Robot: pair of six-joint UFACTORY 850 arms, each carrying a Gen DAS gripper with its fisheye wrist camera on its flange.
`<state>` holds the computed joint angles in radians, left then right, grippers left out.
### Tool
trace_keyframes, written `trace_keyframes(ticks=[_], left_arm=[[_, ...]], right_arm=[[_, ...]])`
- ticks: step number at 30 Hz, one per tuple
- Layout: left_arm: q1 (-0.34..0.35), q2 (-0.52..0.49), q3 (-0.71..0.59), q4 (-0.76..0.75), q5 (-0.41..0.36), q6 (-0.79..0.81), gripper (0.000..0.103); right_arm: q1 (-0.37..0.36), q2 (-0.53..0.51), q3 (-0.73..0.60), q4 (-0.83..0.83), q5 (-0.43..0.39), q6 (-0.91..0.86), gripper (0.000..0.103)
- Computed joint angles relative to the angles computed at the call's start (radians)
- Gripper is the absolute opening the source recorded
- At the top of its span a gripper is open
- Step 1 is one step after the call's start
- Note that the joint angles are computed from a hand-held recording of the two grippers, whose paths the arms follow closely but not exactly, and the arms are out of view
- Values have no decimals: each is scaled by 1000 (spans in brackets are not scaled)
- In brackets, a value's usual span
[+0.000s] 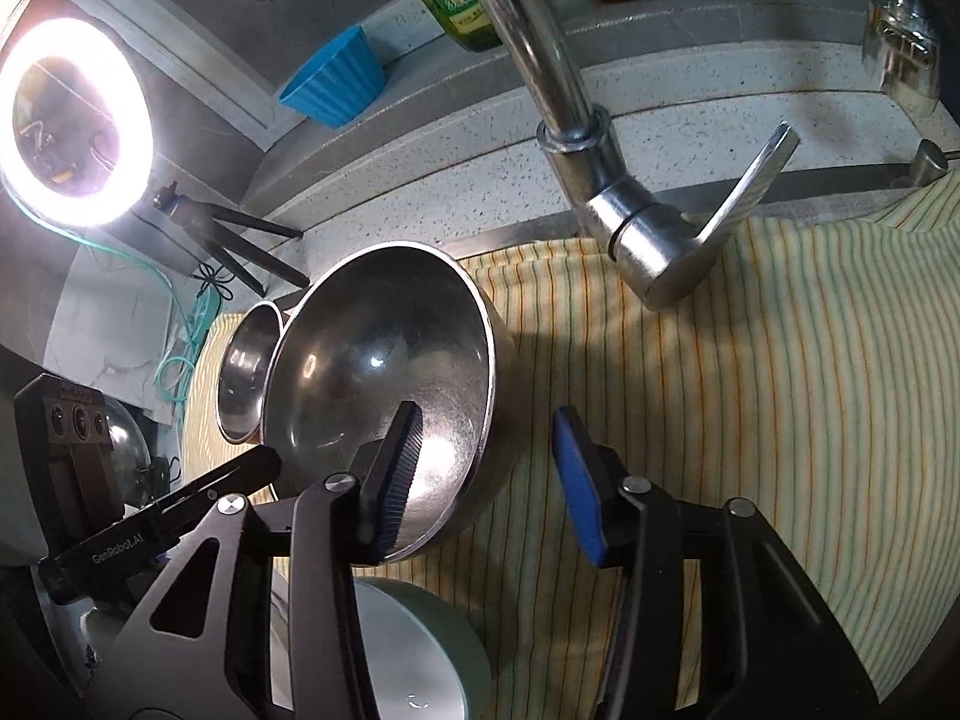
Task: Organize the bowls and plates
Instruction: 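Close the left gripper on the large steel bowl rim and lift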
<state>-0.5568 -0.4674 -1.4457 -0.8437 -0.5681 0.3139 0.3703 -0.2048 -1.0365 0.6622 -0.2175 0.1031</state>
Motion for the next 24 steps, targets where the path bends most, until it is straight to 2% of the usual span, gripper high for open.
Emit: trace_keyframes(ticks=[1, 4, 8, 12, 24], left_arm=[[-3, -6, -8, 7, -4, -1, 32], [-7, -17, -21, 25, -9, -4, 31], [-8, -19, -23, 36, -7, 0, 30], [-12, -20, -29, 61, -7, -3, 30], [3, 36, 8, -22, -10, 110, 31]], right_arm=[[-2, -7, -4, 30, -9, -34, 32], [-1, -16, -13, -18, -13, 7, 24], [3, -19, -20, -82, -18, 64, 23], [16, -16, -28, -237, -19, 212, 22], [69, 60, 0, -540, -17, 551, 22]])
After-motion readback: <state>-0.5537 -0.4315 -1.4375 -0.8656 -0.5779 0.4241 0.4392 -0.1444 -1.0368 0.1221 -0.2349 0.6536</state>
